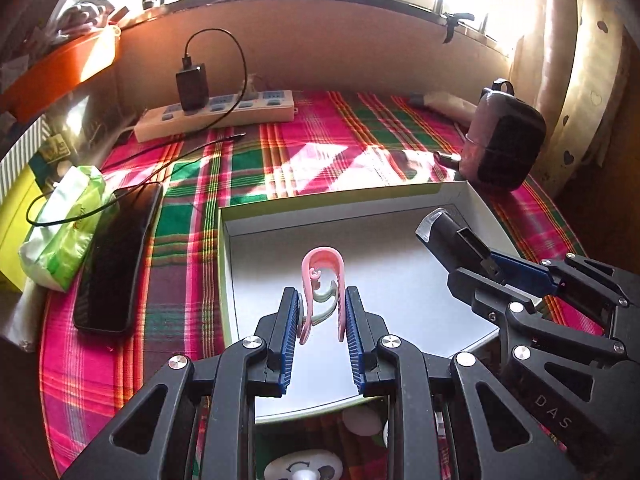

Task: Organize objects
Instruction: 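Lift and carry pink clip and black charger with both grippers into white box lid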

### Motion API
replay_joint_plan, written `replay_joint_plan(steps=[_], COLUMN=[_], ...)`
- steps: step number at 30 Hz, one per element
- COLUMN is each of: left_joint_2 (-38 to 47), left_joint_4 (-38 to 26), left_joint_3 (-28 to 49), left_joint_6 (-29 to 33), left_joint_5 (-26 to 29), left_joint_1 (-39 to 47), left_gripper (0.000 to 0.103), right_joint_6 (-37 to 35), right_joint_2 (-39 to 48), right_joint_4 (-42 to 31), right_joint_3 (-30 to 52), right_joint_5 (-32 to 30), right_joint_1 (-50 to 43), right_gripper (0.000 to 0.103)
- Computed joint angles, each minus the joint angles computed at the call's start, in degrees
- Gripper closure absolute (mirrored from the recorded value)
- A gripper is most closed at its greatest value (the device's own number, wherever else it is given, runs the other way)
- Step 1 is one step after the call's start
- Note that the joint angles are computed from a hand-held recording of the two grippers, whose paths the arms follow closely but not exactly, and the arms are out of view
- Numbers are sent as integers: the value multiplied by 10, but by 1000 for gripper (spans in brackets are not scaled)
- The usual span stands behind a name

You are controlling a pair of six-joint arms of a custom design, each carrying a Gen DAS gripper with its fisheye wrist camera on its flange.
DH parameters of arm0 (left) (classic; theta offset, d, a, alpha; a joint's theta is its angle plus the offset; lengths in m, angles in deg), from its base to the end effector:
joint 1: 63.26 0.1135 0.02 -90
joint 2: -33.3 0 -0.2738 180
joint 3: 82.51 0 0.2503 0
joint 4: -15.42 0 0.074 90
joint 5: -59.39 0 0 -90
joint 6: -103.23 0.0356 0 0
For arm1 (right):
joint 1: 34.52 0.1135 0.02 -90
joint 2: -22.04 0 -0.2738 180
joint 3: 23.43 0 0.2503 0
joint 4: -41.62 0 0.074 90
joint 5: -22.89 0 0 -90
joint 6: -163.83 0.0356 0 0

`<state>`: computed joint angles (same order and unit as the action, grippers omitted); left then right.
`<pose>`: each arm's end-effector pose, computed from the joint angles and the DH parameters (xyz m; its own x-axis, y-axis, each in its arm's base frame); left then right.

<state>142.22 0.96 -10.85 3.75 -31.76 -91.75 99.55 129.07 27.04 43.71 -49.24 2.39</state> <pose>0.3307 -0.1787 0.1349 -0.7573 0.2236 -0.6136 0.3460 0.9342 -0.0865 0.2904 0.2044 0.1270 -0.7724 -0.0636 -0.6319 -0.1041 0.9942 0.0272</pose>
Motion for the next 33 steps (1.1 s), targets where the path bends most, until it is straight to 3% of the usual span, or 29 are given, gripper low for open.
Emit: replay_joint_plan(steps=[11, 33], left_joint_2=[84, 136], left_joint_4=[-42, -59], left_joint_3=[94, 149], left_joint_6=[11, 20], left_joint_5=[5, -13], left_joint_1=[13, 8], left_gripper=[82, 82], right_joint_6=[-18, -27], right_joint_2=[78, 121], right_joint_4=[-22, -35], right_joint_3=[71, 110], right_joint_5=[-32, -54], right_joint_1=[-42, -64], right_gripper=[74, 74])
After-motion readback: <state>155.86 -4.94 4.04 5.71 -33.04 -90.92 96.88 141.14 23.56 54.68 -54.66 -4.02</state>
